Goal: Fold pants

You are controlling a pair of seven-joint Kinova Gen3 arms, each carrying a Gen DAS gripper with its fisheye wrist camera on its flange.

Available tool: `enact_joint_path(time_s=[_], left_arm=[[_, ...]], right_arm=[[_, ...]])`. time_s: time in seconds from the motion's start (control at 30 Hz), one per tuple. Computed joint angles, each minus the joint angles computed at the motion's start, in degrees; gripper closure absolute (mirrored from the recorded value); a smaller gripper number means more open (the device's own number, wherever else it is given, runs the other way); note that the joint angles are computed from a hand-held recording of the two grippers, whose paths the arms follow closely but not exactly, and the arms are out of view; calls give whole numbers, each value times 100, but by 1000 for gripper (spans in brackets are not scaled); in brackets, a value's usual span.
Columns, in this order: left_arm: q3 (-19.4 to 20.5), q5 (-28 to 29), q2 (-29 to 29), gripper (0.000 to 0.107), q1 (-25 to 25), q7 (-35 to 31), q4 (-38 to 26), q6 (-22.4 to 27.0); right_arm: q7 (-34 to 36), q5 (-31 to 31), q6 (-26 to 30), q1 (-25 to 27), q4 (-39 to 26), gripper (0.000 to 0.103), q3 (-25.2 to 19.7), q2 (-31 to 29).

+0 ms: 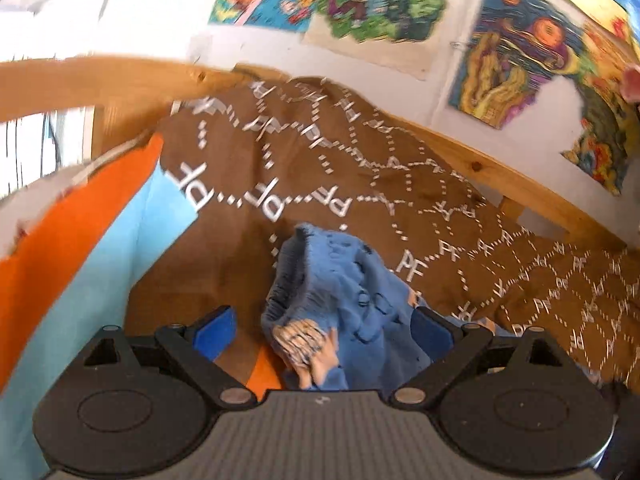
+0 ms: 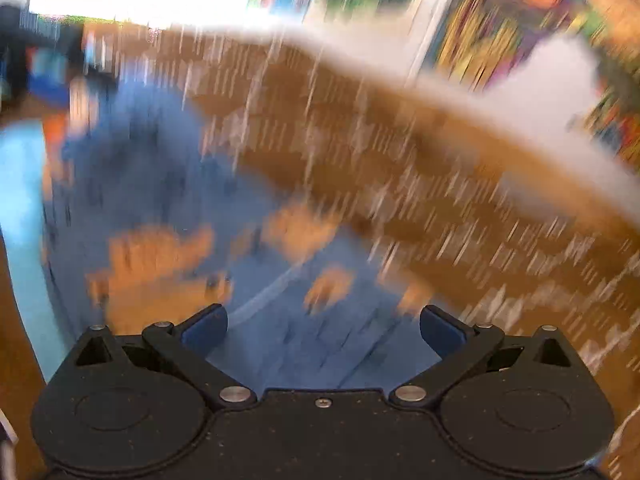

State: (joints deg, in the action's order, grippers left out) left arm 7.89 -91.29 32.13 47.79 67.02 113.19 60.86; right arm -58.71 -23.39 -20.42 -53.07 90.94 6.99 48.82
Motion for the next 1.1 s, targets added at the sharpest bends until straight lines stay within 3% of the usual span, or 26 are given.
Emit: enact_joint_path(time_s=[0.13, 0.2, 0.27, 0.37, 0.5, 0.63, 0.7, 0.73, 0.8, 0.87, 0.97, 1.1], left_arm=[[-20, -271, 67, 12, -103, 91, 55, -63], [8, -342, 56, 23, -160, 214, 72, -116], [51, -175, 65, 48, -185, 256, 6, -99], [24, 241, 174, 64, -40, 464, -153, 198], [-43, 470, 175, 65, 7, 505, -268, 178], [-169, 702, 196, 40, 49, -167, -552, -12], [-212, 948, 261, 38, 91, -555, -773, 16], [-255, 1067, 298, 41, 130, -683, -873, 44], [-360, 1333, 327, 56, 215, -787, -1034, 98], [-450, 1355, 223, 84, 223, -540, -923, -146], [-522, 1365, 146, 88, 286, -289, -855, -281], [-542, 1383, 219, 89, 548, -768, -1136, 107]], right_arm=[[-79, 31, -298, 128, 92, 1, -202, 43], [-16, -57, -389, 46, 105, 1, -145, 74], [93, -157, -540, -34, 177, 1, -87, 83], [351, -386, -738, -161, 201, 1, -25, 133], [597, -508, -932, -97, 249, 1, -162, 145], [804, -627, -1070, -64, 269, 1, -267, 162], [908, -688, -1154, -64, 281, 1, -303, 174], [965, -730, -1203, -75, 292, 1, -314, 180], [1078, -815, -1275, -84, 300, 1, -345, 190], [1169, -867, -1313, -65, 296, 1, -394, 196], [1260, -915, -1321, -22, 282, 1, -466, 194], [1307, -901, -1541, -9, 389, 2, -535, 160]])
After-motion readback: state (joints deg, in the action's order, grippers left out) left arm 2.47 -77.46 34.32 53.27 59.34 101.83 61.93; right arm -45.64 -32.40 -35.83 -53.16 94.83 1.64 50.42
